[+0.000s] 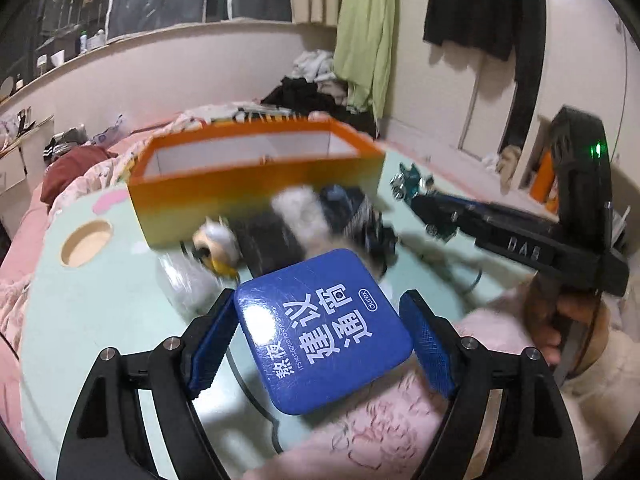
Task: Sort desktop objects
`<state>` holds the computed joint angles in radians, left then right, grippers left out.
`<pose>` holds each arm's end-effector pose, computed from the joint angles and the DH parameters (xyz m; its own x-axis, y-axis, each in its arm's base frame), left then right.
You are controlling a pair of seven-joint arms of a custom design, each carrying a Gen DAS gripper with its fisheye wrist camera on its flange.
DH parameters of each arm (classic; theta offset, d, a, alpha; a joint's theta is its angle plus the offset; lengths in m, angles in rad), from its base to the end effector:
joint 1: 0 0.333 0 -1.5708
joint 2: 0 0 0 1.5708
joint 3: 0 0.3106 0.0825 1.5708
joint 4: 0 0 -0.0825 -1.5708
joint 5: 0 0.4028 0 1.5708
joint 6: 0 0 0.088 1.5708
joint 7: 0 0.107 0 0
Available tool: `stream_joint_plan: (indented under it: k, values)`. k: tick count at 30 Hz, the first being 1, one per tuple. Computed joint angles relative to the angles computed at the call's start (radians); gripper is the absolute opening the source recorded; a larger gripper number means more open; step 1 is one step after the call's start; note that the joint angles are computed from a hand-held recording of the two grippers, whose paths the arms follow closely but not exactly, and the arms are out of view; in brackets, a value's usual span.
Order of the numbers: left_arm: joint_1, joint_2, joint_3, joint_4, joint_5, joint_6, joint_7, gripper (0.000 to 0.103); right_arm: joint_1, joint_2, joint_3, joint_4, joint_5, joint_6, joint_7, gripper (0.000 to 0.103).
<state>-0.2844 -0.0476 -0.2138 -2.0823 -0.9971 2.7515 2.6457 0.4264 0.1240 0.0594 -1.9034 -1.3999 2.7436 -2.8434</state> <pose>0.5367 -0.2548 0.5009 -0.7293 -0.6763 0.1030 -0.4719 0.3883 -0.7915 0.5486 0.3323 0.4754 -0.0844 -0.9678 -0.2371 -0.4621 0.2489 -0.8512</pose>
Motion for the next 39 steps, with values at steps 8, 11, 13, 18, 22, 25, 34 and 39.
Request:
stream_joint_plan:
  k: [8,11,13,18,22,25,34,39]
  values:
    - [0.027,0.199,-0.027,0.322,0.065,0.052,-0.156,0.081,-0.055,0.195,-0.022,0.290,0.368,0.095,-0.409,0.025]
    - [0.004,0.348,-0.006,0.491,0.242,0.084,-0.390,0.082,-0.125,0.295,0.041,0.401,0.630,0.075,-0.653,0.026]
    - [-0.045,0.444,0.071,0.615,0.428,-0.014,-0.617,0.082,-0.170,0.354,0.099,0.467,0.783,0.021,-0.801,0.035]
    - [0.114,0.444,-0.089,0.584,0.258,-0.009,-0.526,0.082,-0.004,0.257,-0.133,0.334,0.611,0.162,-0.535,0.056]
    - [0.224,0.303,-0.198,0.403,0.084,0.053,-0.297,0.082,0.104,0.142,-0.239,0.203,0.404,0.185,-0.329,0.074]
    - [0.216,0.215,-0.163,0.300,0.075,-0.022,-0.233,0.083,0.089,0.080,-0.176,0.114,0.412,0.139,-0.352,0.081]
    - [0.073,0.091,-0.059,-0.014,0.402,0.176,-0.420,0.087,0.106,0.111,-0.045,0.100,0.494,-0.203,-0.516,0.087]
    - [0.063,0.114,-0.066,-0.011,0.488,0.227,-0.465,0.089,0.095,0.118,-0.019,0.127,0.578,-0.242,-0.629,0.103]
